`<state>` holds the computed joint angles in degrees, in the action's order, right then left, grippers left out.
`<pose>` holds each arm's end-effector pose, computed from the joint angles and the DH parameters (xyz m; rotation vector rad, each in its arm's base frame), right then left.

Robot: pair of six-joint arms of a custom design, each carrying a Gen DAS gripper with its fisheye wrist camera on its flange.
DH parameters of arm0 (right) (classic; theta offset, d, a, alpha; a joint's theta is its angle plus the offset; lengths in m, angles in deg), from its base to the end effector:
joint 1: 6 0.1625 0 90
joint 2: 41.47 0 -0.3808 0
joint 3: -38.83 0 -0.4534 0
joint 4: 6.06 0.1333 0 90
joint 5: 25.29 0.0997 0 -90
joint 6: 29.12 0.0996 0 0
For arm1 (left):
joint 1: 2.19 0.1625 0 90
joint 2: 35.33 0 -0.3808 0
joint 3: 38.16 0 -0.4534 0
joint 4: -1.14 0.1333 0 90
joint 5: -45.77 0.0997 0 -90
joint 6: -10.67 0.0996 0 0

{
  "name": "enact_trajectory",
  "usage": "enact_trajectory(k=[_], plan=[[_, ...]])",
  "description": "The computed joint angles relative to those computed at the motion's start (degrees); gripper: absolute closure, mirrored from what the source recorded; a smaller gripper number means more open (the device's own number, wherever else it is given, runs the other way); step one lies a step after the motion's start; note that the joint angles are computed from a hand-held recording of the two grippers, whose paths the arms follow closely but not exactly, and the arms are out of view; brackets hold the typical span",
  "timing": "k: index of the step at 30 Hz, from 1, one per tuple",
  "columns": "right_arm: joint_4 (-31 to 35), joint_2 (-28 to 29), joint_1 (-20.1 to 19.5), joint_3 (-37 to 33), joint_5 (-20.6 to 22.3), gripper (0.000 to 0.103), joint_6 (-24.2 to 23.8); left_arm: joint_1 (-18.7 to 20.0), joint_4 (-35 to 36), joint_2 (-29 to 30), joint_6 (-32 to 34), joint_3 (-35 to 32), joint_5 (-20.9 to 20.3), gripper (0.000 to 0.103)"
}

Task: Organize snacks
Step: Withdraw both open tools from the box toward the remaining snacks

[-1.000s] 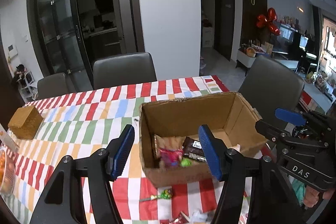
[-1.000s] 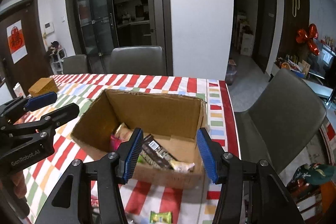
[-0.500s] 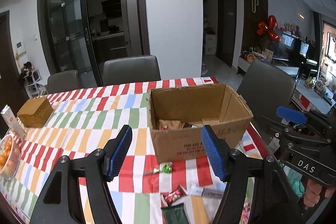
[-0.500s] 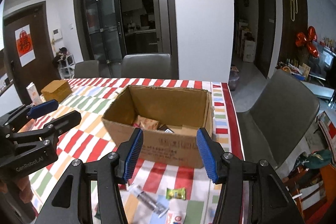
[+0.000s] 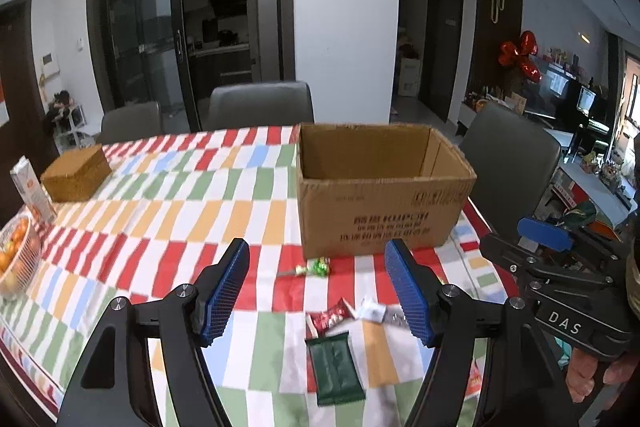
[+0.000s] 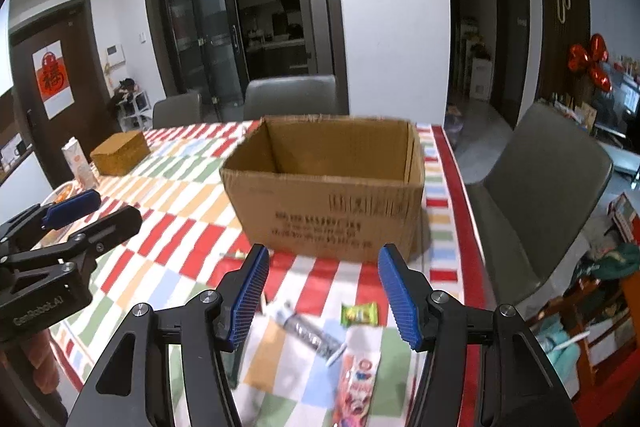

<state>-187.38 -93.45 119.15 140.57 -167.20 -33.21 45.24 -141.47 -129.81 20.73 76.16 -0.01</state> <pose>0.4150 -0.4940 0.1366 0.3595 -2.2305 1.1018 -0.2019 -0.5195 0.3822 0.8039 2.2699 -0.9468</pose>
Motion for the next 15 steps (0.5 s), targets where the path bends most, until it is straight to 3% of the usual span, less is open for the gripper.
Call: enact_trajectory(k=[15], plan=[[9.5,-1.2,-1.3,5.0,0.2,0.045,11.1,2.8,8.1,-2.8,-6.9,4.3,-0.1,0.033]])
